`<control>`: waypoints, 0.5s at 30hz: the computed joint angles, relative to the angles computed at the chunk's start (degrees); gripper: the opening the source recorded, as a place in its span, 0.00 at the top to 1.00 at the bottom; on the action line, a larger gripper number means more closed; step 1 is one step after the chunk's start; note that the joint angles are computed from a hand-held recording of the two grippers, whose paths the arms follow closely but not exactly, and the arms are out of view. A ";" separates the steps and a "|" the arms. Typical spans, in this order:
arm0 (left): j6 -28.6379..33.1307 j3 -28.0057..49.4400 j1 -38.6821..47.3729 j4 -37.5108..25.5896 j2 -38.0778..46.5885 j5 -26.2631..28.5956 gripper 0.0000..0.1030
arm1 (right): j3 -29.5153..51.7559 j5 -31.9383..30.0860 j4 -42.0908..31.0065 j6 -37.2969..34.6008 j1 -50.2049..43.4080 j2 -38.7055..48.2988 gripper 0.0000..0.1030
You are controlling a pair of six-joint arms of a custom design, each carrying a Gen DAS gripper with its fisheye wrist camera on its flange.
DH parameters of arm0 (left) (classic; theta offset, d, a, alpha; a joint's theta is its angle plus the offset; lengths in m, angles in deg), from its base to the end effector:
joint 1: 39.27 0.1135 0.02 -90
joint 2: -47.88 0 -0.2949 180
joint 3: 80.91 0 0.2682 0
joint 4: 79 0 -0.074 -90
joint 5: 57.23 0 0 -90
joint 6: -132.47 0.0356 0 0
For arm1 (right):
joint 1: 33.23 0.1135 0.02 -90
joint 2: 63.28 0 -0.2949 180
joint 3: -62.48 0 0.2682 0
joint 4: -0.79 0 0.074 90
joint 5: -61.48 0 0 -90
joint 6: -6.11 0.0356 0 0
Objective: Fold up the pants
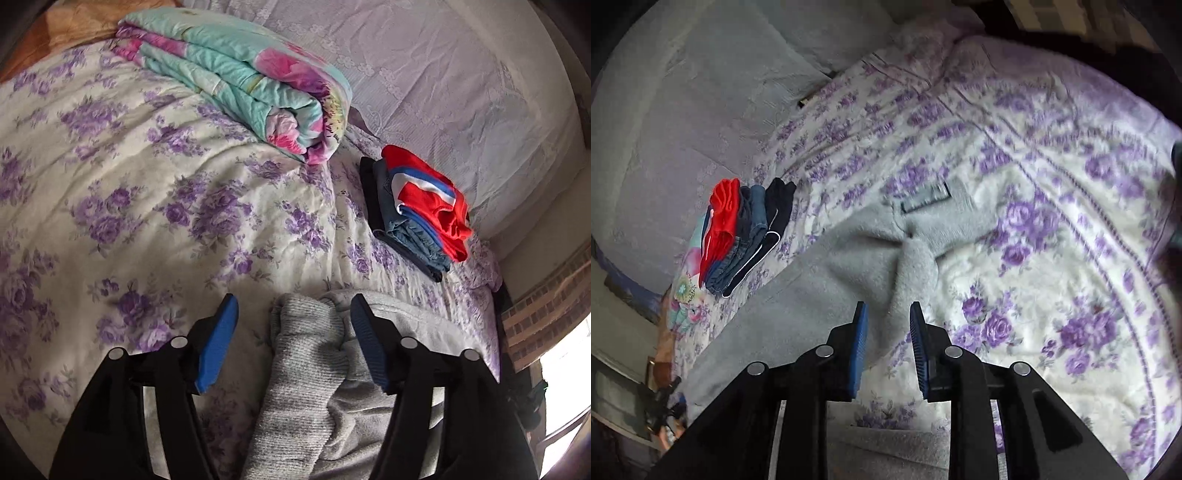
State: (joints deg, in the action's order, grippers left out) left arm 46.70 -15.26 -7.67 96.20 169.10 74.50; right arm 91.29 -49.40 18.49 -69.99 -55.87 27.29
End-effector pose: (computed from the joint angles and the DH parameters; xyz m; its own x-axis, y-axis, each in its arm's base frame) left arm 0.3311 0.1759 0.0571 -0.7465 -0.3946 -0.5357 -0.0558 0.8395 -0.5405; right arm 0.2143 -0.0756 0.0975 -0.5934 0.4907 -0.6380 0.2738 0.8685 0.4132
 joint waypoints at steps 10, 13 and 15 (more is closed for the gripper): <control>7.57 8.00 -3.35 -7.96 5.56 1.97 0.70 | 14.87 6.07 -2.49 -2.75 25.64 11.99 0.72; 6.20 6.29 -1.13 -4.00 5.57 7.15 0.84 | 23.04 3.99 -6.00 -3.87 30.50 17.44 0.72; 5.28 3.51 -0.26 1.77 3.93 8.98 0.87 | 28.97 4.10 -9.66 -6.04 33.61 20.40 0.72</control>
State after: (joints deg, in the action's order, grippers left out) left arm 51.99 -11.75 -7.93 97.98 173.03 83.47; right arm 120.26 -45.30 8.83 -76.03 -22.26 47.68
